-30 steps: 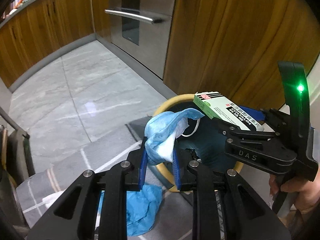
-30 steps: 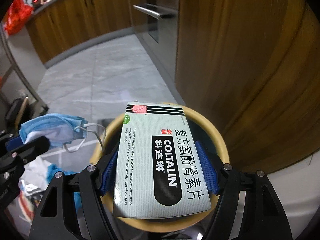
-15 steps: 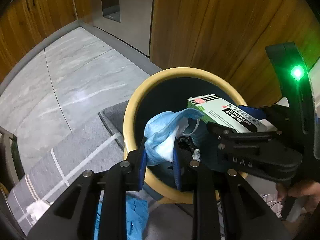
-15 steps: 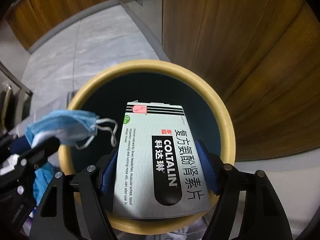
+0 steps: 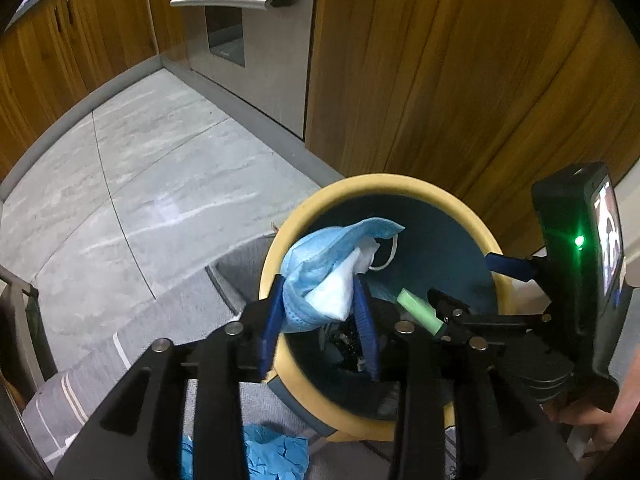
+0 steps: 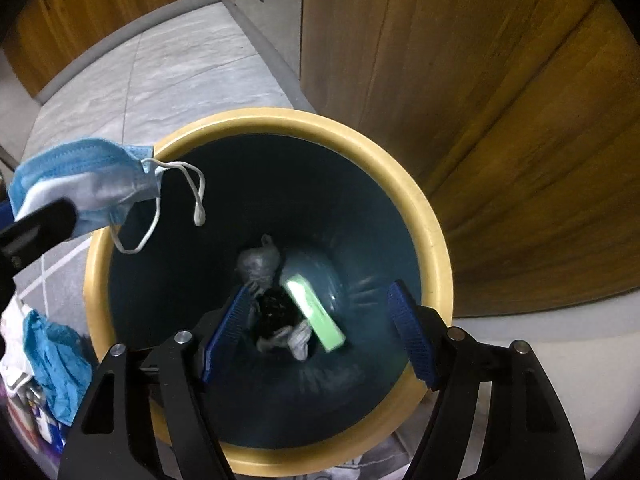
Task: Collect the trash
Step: 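Open the right gripper to drop the box into the bin, then move both grippers back toward the pink packet on the mat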
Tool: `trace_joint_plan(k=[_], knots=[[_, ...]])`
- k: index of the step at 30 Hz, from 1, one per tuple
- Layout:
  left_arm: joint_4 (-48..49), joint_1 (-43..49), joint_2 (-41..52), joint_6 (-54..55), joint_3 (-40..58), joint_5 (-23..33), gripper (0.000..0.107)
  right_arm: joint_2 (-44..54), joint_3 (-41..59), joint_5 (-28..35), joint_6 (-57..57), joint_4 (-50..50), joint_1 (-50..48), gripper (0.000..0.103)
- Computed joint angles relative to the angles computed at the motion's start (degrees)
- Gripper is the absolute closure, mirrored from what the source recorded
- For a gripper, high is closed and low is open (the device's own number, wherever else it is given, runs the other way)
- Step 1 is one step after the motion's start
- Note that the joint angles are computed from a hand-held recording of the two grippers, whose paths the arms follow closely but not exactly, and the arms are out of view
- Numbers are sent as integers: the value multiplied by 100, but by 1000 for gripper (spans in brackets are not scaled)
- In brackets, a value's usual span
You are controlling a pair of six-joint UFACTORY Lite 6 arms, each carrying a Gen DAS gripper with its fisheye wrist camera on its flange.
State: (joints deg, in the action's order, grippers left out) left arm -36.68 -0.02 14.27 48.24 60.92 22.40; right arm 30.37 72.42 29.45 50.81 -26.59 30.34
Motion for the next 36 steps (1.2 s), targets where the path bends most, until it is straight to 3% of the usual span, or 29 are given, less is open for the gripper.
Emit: trace_joint_plan(k=[5,11,16,20,28,36], knots=[[-102,63,-202,62,-147,7,55,-115,-121,-64,-200,91,-100,24],[75,332,-665,10,-443,57,48,-493,-474,-146,-58,-128,-89,17],[483,732,-1309,-199,-795,210,45,-808,-672,-167,-22,-364,7,13],[662,1142,-1989,-194,-1154,392,35,-1221,-870,-390,192,-722,141,10],[294,2592,-3175,646,-1605,1285,27,-1960,-1014,-220,801,-1435,734,8],[-289,4616,-3497,2128,-1558,2358,25,-2542,-1063,382,2346,-2781,1681,6]])
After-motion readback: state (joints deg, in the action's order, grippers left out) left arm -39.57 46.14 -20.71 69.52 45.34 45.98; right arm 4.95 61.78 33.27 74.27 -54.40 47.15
